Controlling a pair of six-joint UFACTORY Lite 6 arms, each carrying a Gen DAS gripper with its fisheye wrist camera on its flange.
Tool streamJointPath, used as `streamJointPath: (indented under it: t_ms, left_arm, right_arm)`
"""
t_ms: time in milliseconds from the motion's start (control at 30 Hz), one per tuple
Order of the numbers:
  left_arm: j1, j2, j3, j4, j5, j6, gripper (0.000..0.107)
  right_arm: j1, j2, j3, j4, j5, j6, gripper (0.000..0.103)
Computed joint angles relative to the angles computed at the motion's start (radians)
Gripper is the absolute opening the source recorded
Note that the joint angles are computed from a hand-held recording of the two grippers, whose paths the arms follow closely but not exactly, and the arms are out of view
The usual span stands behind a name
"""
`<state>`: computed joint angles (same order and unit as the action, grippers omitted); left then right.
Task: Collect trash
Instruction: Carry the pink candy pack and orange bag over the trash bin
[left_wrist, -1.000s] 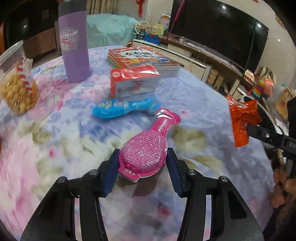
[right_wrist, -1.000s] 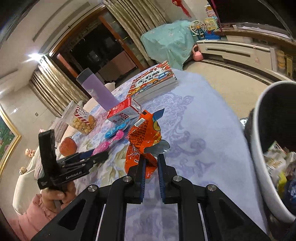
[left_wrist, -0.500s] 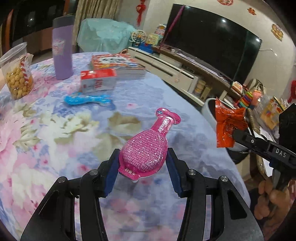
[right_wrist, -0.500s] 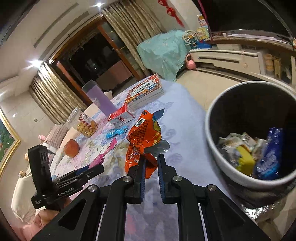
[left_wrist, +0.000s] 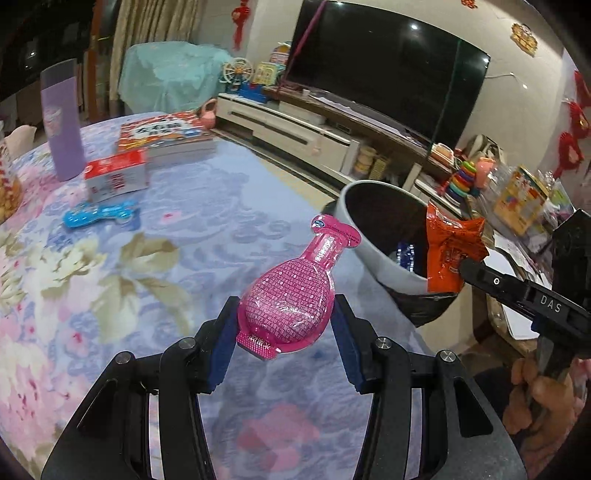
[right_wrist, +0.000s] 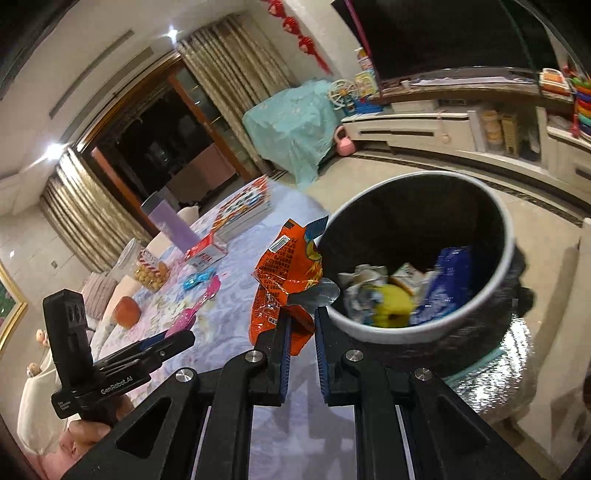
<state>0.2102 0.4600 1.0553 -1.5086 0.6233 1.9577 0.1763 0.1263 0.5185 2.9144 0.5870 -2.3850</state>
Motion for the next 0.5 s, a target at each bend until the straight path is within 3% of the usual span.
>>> streamJointPath:
  t_ms: [500]
  left_arm:
    - [-0.179, -0.029, 0.009, -0.044, -0.079, -0.036, 0.049]
  right_arm:
    - [-0.211, -0.064, -0.097, -0.168, 0.04, 0.062, 0.012]
